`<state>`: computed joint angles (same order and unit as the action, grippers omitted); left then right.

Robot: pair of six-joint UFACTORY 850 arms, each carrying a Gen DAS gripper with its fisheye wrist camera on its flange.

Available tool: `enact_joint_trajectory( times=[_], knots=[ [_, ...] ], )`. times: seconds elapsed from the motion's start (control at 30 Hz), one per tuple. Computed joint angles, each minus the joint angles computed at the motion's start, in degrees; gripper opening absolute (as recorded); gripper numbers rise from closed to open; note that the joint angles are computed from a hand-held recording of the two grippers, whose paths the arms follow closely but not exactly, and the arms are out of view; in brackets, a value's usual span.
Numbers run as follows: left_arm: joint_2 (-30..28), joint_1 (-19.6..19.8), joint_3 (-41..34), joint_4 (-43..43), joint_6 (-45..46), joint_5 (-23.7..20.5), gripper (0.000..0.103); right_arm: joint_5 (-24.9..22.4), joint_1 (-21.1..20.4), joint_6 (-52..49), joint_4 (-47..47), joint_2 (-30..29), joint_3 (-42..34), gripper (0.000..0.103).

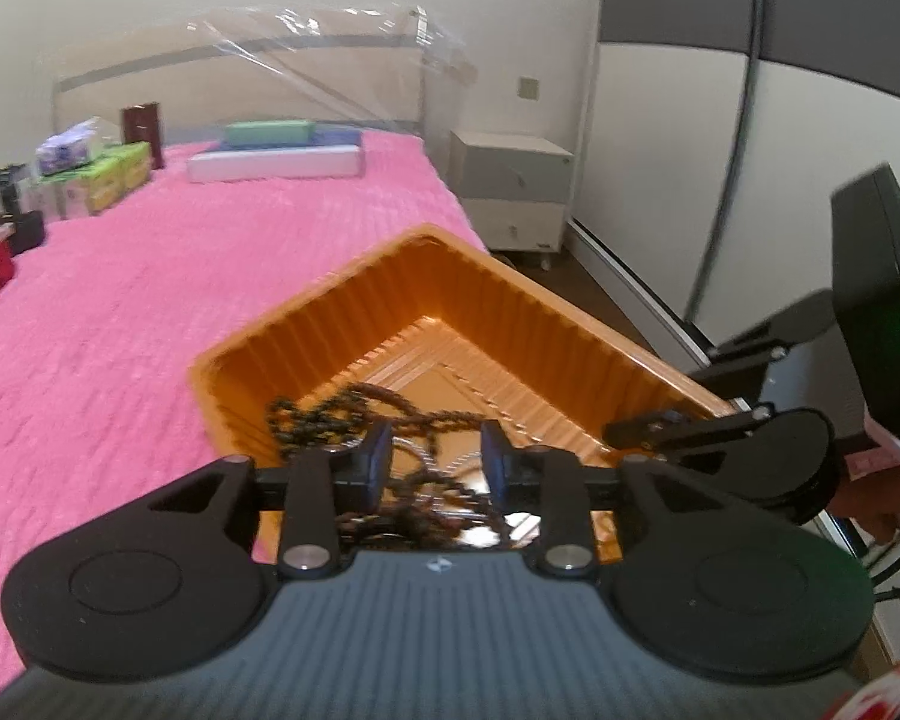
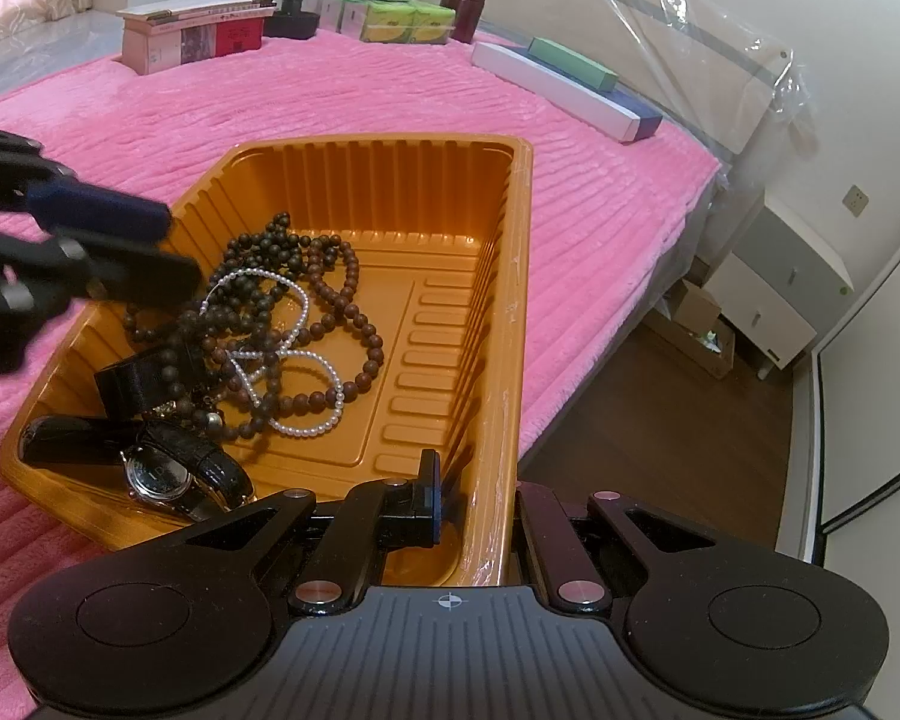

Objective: Organize jewelry
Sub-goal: 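Carry the dark bead bracelet into the orange tray and open the left tool, then lower the orange tray onto the bed and open the right tool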

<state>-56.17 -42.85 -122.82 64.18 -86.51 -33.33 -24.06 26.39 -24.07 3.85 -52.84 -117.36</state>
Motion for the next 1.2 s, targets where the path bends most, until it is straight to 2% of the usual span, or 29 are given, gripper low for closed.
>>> enact_joint_trajectory(
  times=[0.1, 0.2, 0.3, 0.37, 0.43, 0.5, 0.53, 0.6, 0.63, 0.67, 0.7, 0.77, 0.9, 0.97, 1.03, 1.1, 1.2],
  knots=[
    [3.8, -0.25, 6.32, 5.36, -7.6, -1.84, 0.036, -1.35, -0.54, -3.85, 3.35, -1.19, -2.09, 0.006],
    [7.88, -0.62, 13.07, 8.8, -14.08, -4.68, 0.036, -4.67, -1.72, -8.75, 8.35, -4.03, -6.82, 0.006],
    [11.22, -1.17, 18.51, 9.3, -18.49, -8.0, 0.04, -9.46, -2.89, -9.11, 11.61, -7.7, -12.8, 0.006],
    [13.33, -1.47, 21.86, 9.24, -21.31, -9.79, 0.042, -10.48, -3.51, -9.21, 13.98, -8.74, -14.17, 0.006],
    [15.04, -1.82, 24.51, 8.67, -23.79, -11.38, 0.047, -10.58, -4.21, -9.37, 17.42, -9.1, -14.13, 0.006],
    [16.5, -2.21, 26.57, 8.24, -26.36, -12.75, 0.062, -9.55, -5.08, -11.51, 23.48, -8.36, -12.17, 0.006],
    [17.37, -2.5, 27.94, 8.33, -27.99, -13.53, 0.065, -9.28, -5.69, -13.3, 28.03, -7.78, -10.93, 0.006],
    [18.61, -3.05, 29.84, 8.21, -30.18, -14.86, 0.078, -9.13, -6.78, -15.35, 35.97, -6.76, -8.96, 0.014],
    [19.33, -3.41, 30.89, 8.12, -31.45, -15.57, 0.081, -7.99, -7.16, -16.36, 38.96, -5.57, -7.13, 0.038],
    [19.82, -3.76, 31.61, 8.04, -32.52, -16.23, 0.088, -5.67, -7.39, -18.76, 42.57, -3.87, -4.32, 0.071],
    [20.45, -4.12, 32.54, 8.11, -33.89, -16.79, 0.092, -2.58, -7.42, -22.13, 46.83, -1.75, -0.95, 0.079],
    [21.51, -4.9, 33.93, 7.85, -36.21, -17.27, 0.095, 0.93, -7.45, -28.74, 54.47, 1.8, 3.97, 0.081],
    [22.27, -6.82, 34.78, 5.78, -38.91, -19.83, 0.102, 5.28, -6.26, -25.65, 53.31, 8.24, 11.09, 0.081],
    [22.17, -7.85, 34.42, 3.85, -38.8, -20.61, 0.102, 4.55, -5.28, -22.27, 50.14, 11.4, 14.46, 0.083],
    [22.06, -8.73, 34.16, 1.83, -38.88, -21.53, 0.102, 2.4, -4.47, -24.86, 51.99, 13.97, 17.76, 0.084],
    [22.36, -9.31, 34.15, -0.91, -39.54, -20.68, 0.102, 0.28, -3.5, -25.97, 51.81, 15.6, 20.32, 0.085],
    [22.38, -9.93, 33.58, -4.04, -37.93, -20.94, 0.102, -1.29, -1.54, -22.79, 45.68, 17.36, 23.19, 0.086]
  ],
)
